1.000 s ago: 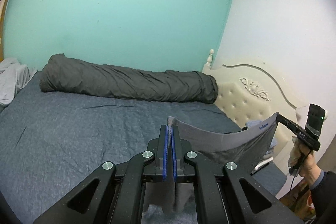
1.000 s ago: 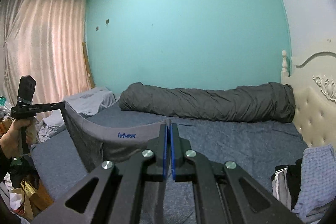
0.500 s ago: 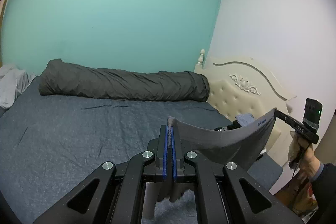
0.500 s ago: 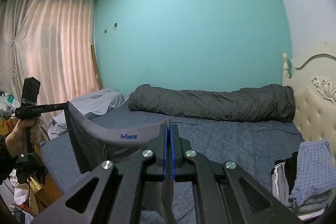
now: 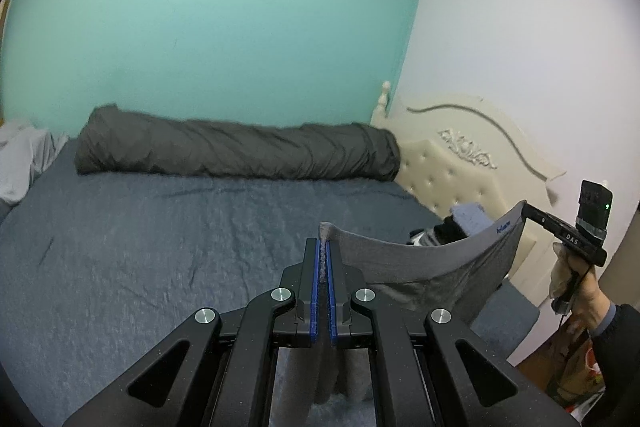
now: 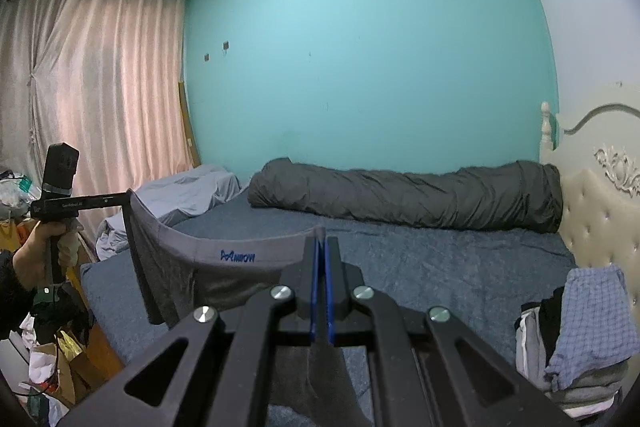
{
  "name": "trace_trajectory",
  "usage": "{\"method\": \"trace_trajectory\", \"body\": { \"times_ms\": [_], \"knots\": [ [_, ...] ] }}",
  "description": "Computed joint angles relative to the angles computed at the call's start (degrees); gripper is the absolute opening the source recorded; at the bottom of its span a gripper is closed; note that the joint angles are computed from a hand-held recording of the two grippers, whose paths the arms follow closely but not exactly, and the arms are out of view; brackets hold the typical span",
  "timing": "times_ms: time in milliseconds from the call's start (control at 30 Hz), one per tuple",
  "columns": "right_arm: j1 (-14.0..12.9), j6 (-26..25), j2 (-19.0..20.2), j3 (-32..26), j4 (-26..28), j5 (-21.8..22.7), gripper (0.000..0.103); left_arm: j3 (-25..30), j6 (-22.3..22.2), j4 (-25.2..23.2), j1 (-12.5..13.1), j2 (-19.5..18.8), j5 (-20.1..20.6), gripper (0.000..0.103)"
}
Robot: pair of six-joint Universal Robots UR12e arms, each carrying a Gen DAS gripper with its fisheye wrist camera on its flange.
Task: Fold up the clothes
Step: 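Lift the briefs by the waistband with both tools, stretching it taut, then lower the briefs onto the bed with both tools and open them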
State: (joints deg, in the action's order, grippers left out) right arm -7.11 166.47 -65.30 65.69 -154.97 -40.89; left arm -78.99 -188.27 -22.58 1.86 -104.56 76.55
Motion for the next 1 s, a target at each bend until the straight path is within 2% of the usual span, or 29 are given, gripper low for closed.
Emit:
{"method": "trace_trajectory", "body": {
  "times_ms": [233,400,633,1000],
  "knots": [
    [2.61,-5.53,4.44,-2.99,11.72,-5.81,0.002,0.81,-1.96,-4.62,1.36,-5.65,-0.39,0.003],
    [5.14,-7.42,11.19,-8.01,19.95,-12.32,0.002,2.56,-4.59,-7.47,2.91,-12.07,-0.29,0.003],
    [7.39,-5.41,22.72,-20.83,25.99,-17.98,0.002,9.13,-5.07,-9.66,4.02,-20.8,0.67,0.003],
    [9.04,-5.62,37.29,-44.49,37.24,-22.42,0.002,19.48,-4.02,-15.08,4.94,-29.47,0.36,0.003]
  ]
}}
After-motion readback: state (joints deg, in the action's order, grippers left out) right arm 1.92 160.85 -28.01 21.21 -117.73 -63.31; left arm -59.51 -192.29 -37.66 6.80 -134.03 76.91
